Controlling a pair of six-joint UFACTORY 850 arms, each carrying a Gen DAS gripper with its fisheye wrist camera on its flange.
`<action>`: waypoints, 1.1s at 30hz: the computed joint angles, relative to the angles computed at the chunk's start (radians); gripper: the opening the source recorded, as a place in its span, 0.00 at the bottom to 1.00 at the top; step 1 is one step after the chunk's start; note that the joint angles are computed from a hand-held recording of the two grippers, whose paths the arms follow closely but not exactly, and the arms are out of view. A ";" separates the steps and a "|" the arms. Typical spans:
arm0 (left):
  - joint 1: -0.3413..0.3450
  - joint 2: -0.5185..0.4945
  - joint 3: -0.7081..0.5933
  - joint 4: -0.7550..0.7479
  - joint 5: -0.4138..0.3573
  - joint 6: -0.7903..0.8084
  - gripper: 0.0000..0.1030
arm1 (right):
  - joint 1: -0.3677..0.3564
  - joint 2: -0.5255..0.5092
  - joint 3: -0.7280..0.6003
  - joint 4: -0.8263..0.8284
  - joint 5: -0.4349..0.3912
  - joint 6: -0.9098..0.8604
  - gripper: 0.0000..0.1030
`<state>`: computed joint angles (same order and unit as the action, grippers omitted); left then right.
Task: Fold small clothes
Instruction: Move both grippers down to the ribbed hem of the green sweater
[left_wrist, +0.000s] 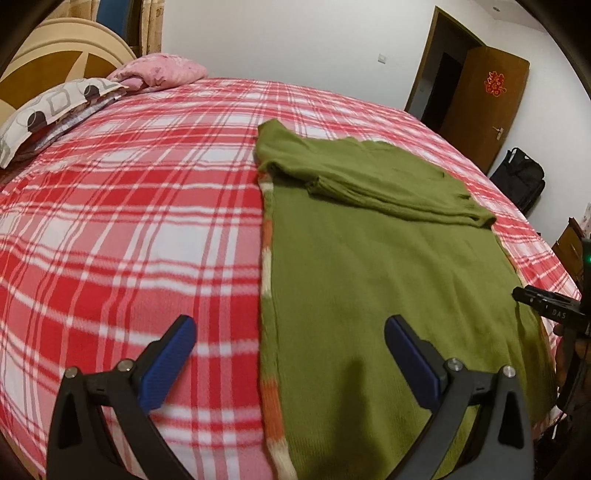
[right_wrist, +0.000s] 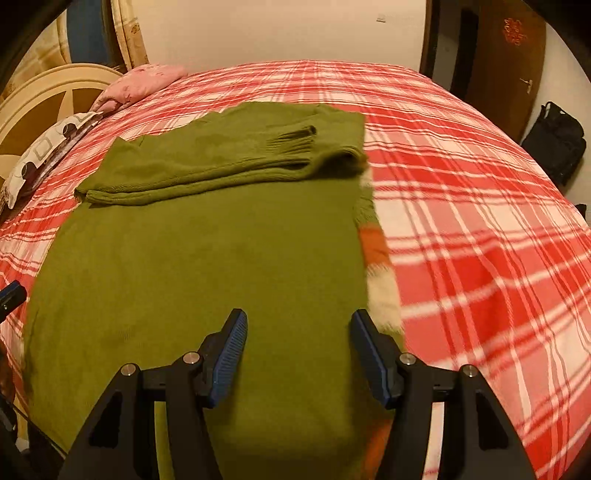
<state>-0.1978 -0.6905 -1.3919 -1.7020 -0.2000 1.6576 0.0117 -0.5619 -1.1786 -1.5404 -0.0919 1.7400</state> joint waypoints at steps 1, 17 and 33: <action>0.000 0.007 0.011 -0.010 -0.002 0.011 1.00 | -0.001 0.012 0.018 -0.074 0.003 0.078 0.58; -0.013 0.129 0.215 -0.099 0.000 0.145 1.00 | 0.041 0.170 0.266 -0.620 -0.093 0.668 0.58; 0.020 0.191 0.329 0.210 -0.091 -0.143 0.72 | 0.049 0.277 0.438 -0.872 -0.155 1.012 0.58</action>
